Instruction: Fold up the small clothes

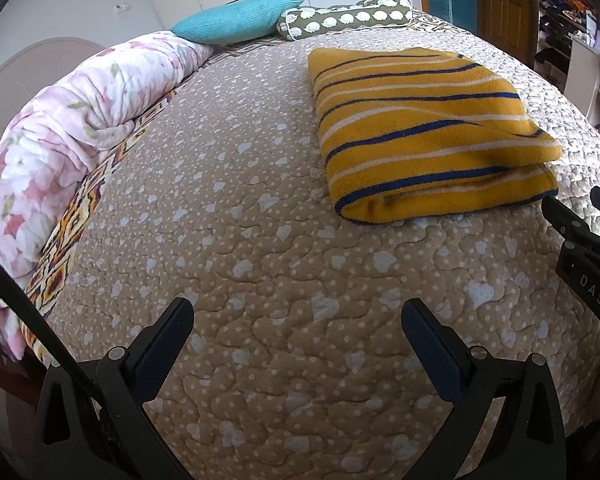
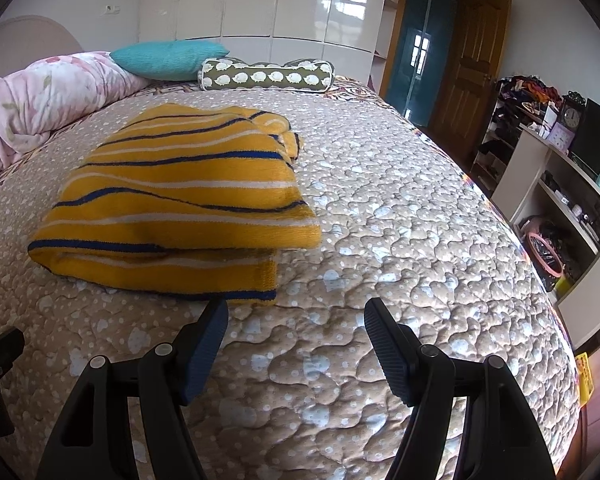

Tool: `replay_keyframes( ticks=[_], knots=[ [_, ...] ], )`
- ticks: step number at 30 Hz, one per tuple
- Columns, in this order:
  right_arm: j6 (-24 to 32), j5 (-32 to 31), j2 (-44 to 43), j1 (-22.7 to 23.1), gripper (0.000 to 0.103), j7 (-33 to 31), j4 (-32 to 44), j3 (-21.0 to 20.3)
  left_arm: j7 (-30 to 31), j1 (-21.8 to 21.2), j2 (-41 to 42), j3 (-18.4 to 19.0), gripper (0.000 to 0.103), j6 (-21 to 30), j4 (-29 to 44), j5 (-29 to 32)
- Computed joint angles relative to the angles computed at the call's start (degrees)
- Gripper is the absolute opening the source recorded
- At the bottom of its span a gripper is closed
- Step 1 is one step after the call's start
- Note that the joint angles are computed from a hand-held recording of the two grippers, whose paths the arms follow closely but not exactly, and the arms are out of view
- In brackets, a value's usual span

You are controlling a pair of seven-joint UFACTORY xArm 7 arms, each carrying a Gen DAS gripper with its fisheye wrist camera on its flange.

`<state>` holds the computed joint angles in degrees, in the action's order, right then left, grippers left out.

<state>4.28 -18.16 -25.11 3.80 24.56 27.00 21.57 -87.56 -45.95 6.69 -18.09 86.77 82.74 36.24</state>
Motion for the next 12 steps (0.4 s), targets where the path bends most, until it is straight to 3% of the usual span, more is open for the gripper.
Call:
replay_keyframes(
  ticks=[12],
  knots=[
    [-0.39, -0.41, 0.36, -1.0, 0.075, 0.51, 0.04, 0.96, -0.02, 0.73, -0.93, 0.14, 0.103, -2.39, -1.98, -0.26]
  ],
)
